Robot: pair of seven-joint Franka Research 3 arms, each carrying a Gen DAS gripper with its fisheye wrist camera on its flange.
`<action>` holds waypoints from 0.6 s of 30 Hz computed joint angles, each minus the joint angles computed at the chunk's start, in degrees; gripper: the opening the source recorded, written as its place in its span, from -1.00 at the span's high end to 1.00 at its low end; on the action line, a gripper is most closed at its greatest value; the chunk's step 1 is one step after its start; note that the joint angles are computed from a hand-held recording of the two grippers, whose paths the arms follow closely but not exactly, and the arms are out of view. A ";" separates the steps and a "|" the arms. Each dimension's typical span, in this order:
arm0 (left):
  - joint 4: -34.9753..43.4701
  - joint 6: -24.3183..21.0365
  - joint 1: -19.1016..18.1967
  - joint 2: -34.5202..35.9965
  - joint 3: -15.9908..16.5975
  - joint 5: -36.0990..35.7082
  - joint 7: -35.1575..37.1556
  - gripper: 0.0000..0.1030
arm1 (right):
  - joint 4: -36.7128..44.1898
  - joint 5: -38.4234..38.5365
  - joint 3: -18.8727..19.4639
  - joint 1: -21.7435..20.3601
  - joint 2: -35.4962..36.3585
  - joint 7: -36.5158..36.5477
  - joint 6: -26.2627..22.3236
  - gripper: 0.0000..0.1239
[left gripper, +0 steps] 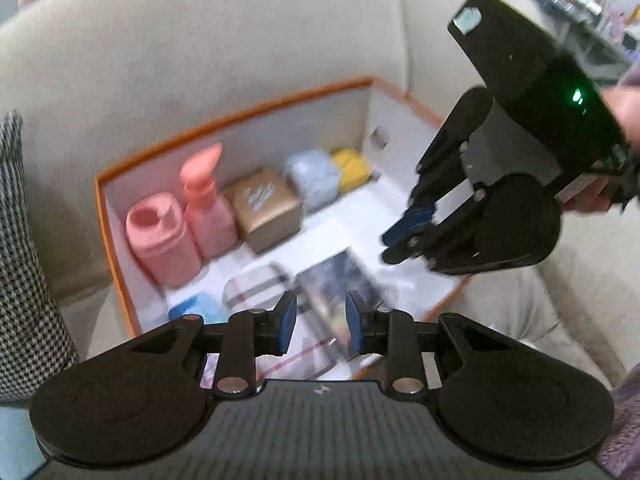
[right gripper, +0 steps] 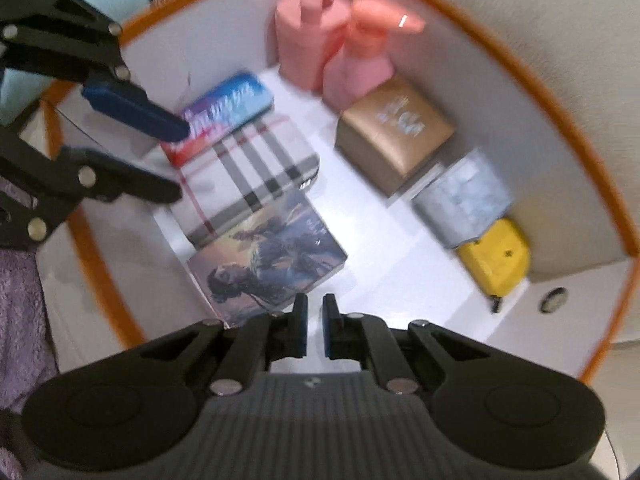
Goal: Organize rigid objects
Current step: 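Open both grippers and withdraw them from the shoebox, then grasp the white Vaseline tube with the left gripper while the right grasps the dark blue spray can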
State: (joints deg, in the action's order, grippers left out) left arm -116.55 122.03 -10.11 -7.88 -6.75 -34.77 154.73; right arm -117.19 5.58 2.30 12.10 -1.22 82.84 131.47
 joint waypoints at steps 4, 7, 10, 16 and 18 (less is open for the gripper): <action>-2.64 -2.13 -0.61 -4.39 1.38 -5.08 3.11 0.34 | -10.05 -5.69 1.47 -0.52 -8.70 12.10 11.33 0.56; -5.17 -3.80 -1.49 -7.77 2.52 -7.21 5.36 0.34 | -17.12 -7.24 3.32 -1.85 -15.13 19.13 18.94 0.56; -7.64 -5.88 -2.55 -10.53 3.28 -7.52 7.01 0.34 | -22.47 -9.72 5.72 -3.79 -21.58 23.61 23.29 0.56; -11.51 -8.97 -4.36 -12.71 3.23 -4.16 8.89 0.29 | -31.08 -6.88 5.36 -1.32 -30.72 18.66 24.33 0.43; -12.74 -9.03 -4.88 -13.11 2.68 -1.92 9.78 0.29 | -32.74 -3.70 3.86 0.98 -31.98 15.13 21.47 0.42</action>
State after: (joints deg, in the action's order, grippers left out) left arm -129.29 113.00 -14.99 -20.99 -4.07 -36.70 164.51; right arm -149.93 1.88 6.16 13.09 -33.20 97.98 152.94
